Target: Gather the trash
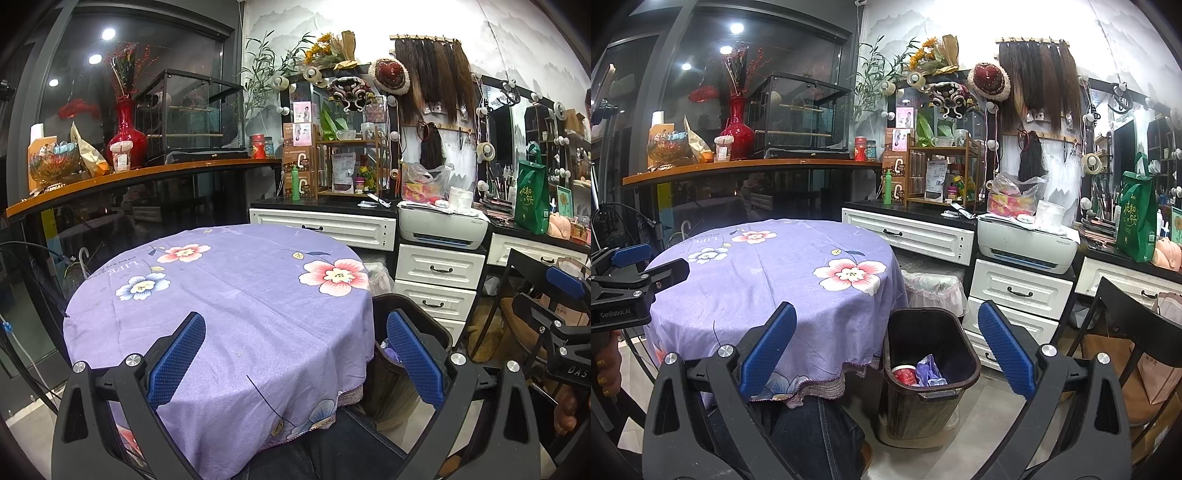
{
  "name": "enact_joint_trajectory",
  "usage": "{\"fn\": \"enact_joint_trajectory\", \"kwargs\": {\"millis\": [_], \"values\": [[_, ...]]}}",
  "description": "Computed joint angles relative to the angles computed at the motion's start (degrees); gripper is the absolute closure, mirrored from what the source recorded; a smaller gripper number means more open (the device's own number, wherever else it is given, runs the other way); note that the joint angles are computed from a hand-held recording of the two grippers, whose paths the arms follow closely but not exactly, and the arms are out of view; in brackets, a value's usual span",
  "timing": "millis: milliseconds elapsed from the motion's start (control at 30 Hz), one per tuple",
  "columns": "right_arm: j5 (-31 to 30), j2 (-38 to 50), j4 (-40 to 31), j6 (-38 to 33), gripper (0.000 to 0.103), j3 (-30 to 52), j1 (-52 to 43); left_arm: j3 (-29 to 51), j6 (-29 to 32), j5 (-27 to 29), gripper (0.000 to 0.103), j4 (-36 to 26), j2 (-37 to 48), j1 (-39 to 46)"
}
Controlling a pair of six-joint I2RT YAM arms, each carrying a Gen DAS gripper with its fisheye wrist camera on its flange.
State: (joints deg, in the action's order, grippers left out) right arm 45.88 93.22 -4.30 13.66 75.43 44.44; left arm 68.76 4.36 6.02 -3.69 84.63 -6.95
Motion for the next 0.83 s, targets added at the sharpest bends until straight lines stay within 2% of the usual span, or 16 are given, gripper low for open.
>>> {"fn": "enact_joint_trajectory", "kwargs": {"millis": [400,533,833], "values": [[-0.01,0.70,0.06,0.03,0.006,0.45,0.15,-1.49,1.39,0.58,0.005,2.07,0.08,0.10],[-0.02,0.69,0.06,0.06,0.006,0.44,0.17,-3.29,1.67,-0.49,0.005,4.61,-0.86,0.10],[0.05,0.81,-0.08,0.01,0.006,0.62,0.20,-1.48,2.34,1.12,0.005,2.40,-0.02,0.63]]}}
